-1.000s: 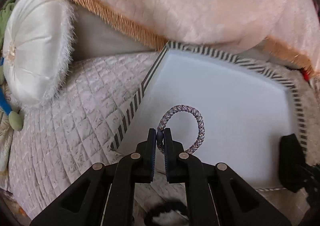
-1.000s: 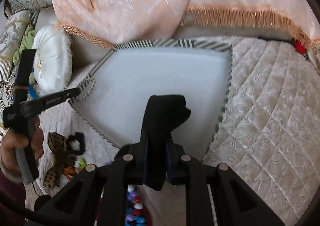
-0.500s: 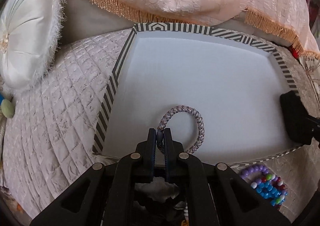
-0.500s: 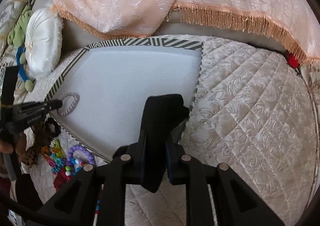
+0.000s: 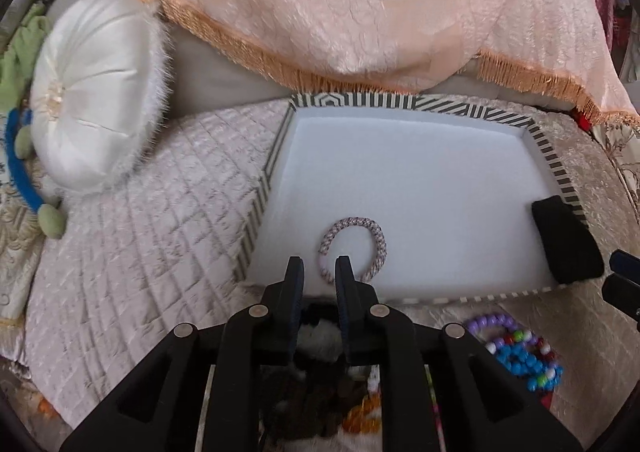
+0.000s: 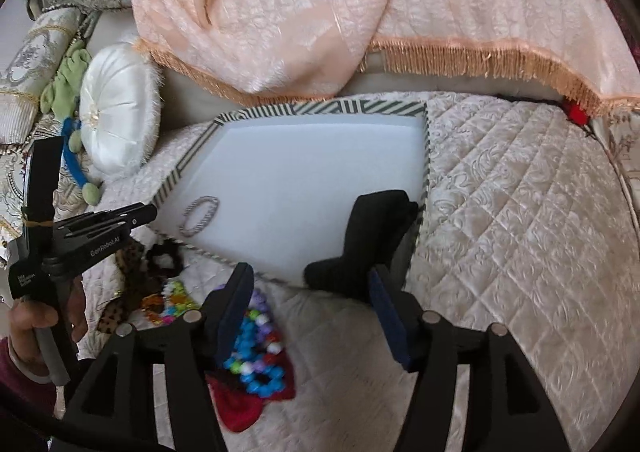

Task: Organize jewelry
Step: 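Carry both items into the striped tray and open both tools to release, then move both open tools back over the remaining jewelry pile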

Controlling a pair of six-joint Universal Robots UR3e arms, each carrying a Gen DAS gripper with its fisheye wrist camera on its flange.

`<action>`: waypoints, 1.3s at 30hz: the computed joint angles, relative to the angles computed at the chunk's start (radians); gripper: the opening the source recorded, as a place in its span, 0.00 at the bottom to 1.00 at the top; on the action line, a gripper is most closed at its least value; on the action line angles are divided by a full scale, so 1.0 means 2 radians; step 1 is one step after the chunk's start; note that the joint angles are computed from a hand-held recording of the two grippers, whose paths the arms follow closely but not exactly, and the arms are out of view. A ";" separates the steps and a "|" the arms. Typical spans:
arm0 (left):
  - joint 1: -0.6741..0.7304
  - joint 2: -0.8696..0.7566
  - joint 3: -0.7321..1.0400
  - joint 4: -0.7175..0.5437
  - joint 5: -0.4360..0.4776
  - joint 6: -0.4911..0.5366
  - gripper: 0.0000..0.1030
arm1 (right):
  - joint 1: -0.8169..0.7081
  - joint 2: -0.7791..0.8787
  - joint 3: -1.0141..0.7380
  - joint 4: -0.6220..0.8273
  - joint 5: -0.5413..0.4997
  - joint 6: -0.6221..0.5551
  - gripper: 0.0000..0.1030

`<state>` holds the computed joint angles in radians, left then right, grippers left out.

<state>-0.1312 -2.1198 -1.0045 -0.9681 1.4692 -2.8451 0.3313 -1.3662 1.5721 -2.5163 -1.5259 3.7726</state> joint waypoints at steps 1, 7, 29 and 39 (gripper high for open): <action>0.003 0.016 -0.022 0.009 -0.002 0.001 0.06 | 0.003 -0.005 0.002 0.000 -0.002 0.002 0.63; 0.029 0.110 -0.141 0.052 -0.018 0.005 0.06 | 0.056 -0.025 -0.021 0.032 -0.060 0.017 0.65; 0.102 0.310 -0.348 0.059 -0.059 0.025 0.16 | 0.151 -0.019 -0.078 0.097 -0.119 0.058 0.74; 0.140 0.342 -0.359 0.014 -0.097 0.045 0.16 | 0.158 -0.027 -0.069 0.099 -0.122 0.058 0.77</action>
